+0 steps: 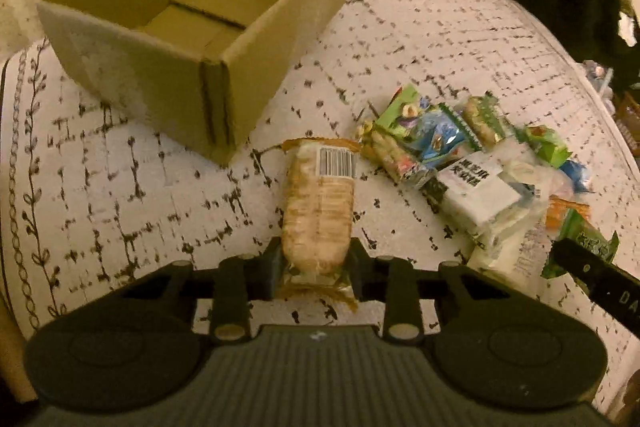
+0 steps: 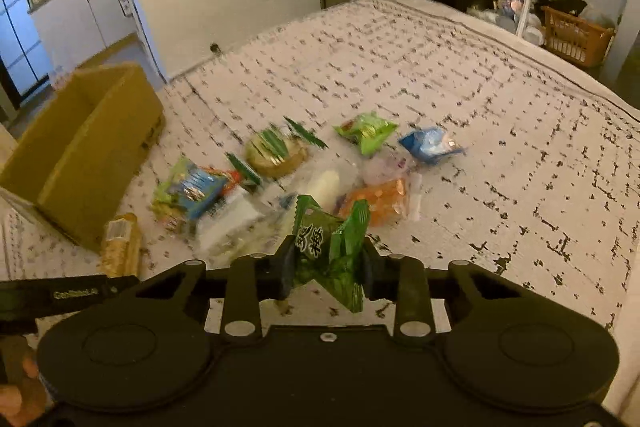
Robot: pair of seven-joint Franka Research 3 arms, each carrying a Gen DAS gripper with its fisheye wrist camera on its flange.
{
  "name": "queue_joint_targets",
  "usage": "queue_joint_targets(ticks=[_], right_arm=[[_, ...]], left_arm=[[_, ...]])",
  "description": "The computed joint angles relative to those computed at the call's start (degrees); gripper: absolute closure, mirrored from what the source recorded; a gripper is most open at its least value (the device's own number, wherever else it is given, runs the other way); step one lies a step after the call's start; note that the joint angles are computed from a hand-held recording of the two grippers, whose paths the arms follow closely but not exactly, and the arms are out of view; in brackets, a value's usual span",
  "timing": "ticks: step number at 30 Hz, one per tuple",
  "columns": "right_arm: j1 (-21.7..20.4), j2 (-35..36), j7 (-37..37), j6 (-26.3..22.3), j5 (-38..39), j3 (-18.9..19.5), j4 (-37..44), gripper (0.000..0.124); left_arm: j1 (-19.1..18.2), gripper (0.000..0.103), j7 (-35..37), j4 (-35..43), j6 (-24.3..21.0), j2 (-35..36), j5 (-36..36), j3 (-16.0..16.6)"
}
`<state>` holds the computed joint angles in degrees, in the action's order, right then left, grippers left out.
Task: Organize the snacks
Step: 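Carry the green bag and wafer pack over the cardboard box with both tools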
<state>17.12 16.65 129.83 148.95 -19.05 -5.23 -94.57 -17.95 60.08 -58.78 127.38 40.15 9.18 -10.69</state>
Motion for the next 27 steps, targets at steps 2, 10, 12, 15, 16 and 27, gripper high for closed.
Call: queue_joint_targets(ticks=[2,10,12,15,16,27], right_arm=[[0.9,-0.3,1.2,-0.5,-1.7,-0.4,0.5,0.093],[3.9,-0.5,13.3,-1.0,-11.0,-2.1,3.6,0.093],[4.5,-0.4,16.0,-0.3,-13.6,-2.2,4.5,0.093],[5.2,-0.1,17.9,0.5,-16.9,-1.9,5.8,0.093],[5.3,0.0,18.0,0.9,-17.6,-1.7,6.2,0.093],[6.9,6.3,16.0,3.5,-11.5,-1.2,14.2,0.093]], left_arm=[[0.6,0.072,0.9,-2.6,2.5,-1.7,-0.3,-0.5],[2.5,0.072,4.6,-7.9,9.6,-6.7,-2.0,-1.8],[3.0,0.072,5.3,-9.1,11.7,-8.0,-2.4,-2.0],[3.9,0.072,6.2,-10.2,14.0,-9.5,-3.2,-2.2],[4.2,0.072,6.3,-10.4,14.6,-9.9,-3.6,-2.3],[6.6,0.072,7.8,-12.6,20.0,-12.3,-4.8,-2.0]])
